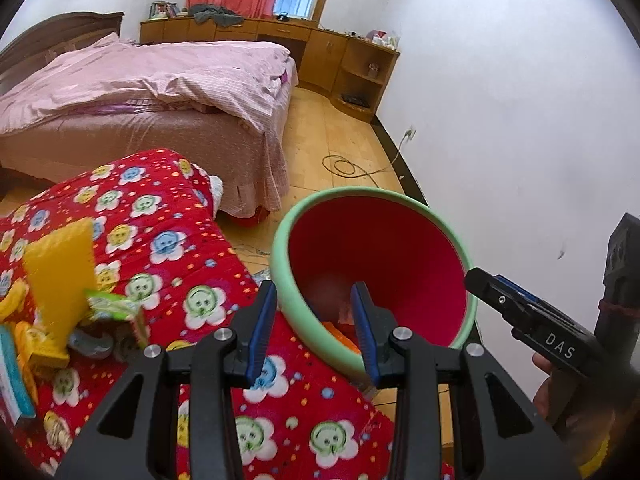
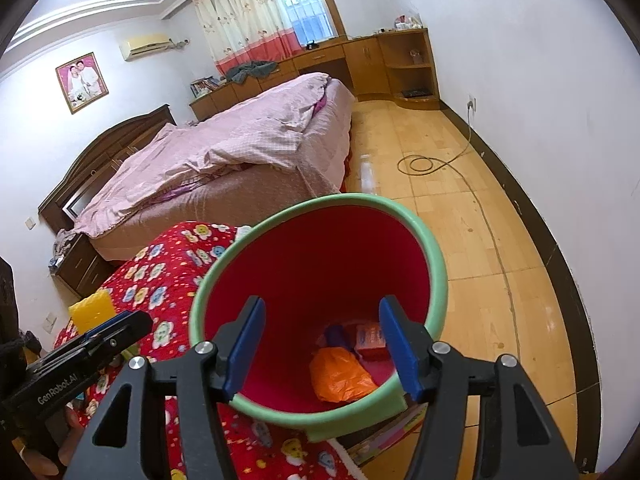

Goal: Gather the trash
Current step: 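Move both tools back toward the white medicine box on the bedspread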

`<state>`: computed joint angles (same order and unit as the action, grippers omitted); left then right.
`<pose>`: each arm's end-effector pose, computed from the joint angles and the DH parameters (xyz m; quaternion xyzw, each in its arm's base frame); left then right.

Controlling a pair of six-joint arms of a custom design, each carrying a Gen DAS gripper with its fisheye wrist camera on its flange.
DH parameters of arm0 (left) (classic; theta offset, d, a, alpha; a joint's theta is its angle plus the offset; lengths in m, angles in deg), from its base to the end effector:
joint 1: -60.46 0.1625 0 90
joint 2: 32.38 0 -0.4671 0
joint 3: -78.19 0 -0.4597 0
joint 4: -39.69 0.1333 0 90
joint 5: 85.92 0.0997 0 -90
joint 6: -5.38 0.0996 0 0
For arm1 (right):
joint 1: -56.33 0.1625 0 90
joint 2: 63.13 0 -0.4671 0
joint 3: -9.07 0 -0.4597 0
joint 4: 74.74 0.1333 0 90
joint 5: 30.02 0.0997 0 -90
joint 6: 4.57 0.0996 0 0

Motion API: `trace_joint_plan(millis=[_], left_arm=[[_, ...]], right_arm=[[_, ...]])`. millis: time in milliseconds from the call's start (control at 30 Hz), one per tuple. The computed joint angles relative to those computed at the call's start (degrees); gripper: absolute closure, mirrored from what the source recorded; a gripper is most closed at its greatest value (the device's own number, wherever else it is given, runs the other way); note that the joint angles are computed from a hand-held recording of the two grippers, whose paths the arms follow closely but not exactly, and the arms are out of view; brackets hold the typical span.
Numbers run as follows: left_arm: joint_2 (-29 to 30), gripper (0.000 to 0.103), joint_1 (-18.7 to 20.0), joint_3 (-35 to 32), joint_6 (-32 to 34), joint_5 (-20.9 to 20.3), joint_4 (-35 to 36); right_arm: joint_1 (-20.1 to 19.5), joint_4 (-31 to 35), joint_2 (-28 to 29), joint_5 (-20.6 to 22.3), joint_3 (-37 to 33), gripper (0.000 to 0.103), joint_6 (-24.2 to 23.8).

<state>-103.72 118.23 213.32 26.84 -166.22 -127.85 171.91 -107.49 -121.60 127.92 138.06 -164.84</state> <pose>-0.1251 -0.4799 0.1209 0.4377 0.8872 -0.1266 0.0724 0.1950 -0.3125 0.0255 -0.2076 -0.7562 0.5301 0.3224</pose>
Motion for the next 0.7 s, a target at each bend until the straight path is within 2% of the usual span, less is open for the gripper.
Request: trace_joint_plan(millis=[333,700], left_arm=[[-6.81,0.065,1.45,1.35,-1.15,1.52,1.98],[-14.43,0.064,4.31,2.23,-0.83,3.95,3.49]], right_arm=[[5.13,3.28,3.58,2.2,-3.71,0.038,3.03],[9.28,5.9,7.77,1.95,-7.94,0.036,4.62]])
